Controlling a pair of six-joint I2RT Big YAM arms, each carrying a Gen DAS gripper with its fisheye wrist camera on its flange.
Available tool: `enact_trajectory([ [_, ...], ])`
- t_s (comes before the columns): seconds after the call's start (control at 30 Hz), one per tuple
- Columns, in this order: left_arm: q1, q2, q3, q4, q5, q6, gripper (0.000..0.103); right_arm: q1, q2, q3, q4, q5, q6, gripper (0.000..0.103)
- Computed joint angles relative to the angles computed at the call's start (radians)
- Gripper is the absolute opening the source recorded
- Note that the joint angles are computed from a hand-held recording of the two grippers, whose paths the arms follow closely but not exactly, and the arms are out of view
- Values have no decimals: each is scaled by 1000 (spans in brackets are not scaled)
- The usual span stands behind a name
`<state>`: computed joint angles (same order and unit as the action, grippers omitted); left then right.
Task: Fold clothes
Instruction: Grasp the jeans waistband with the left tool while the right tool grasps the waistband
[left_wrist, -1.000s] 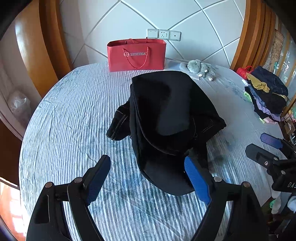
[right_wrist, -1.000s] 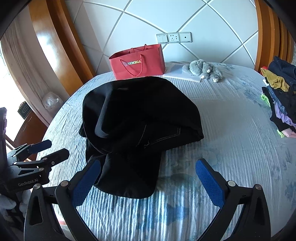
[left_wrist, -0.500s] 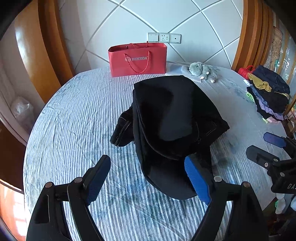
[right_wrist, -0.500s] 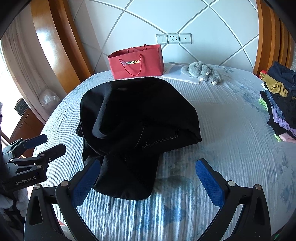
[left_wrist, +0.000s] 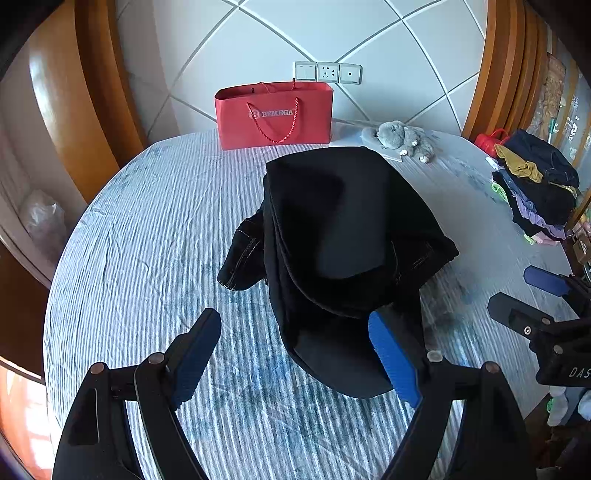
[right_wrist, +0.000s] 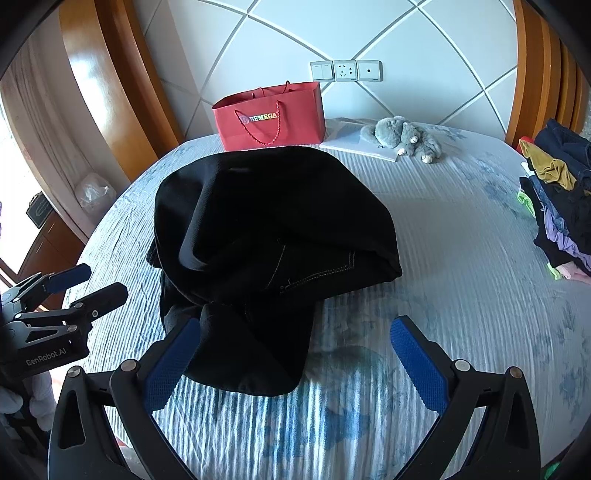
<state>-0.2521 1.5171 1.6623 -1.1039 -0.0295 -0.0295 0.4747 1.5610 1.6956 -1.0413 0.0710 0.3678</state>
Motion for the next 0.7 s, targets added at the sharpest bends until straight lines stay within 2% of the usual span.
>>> enact_trajectory([
  [0.2,10,37,29,16,56,13,83,-30,7,-4,2,-29,17,103],
  [0.37,-2,122,107,19,100,20,83,-83,21,-3,-1,-61,23,103],
  [0.53,-46,242,202,30,8,37,83,-149,86,32,-11,-124,-23,103],
  [0.6,-51,284,227,30,-7,40,71,-172,127,57,-16,-157,-43,103],
  [0.63,-49,308,250,6,-6,34,53,-182,150,71,-17,-175,-54,103],
  [0.7,-37,331,267,-2,-20,1,32,-199,203,105,-30,-209,-64,103],
])
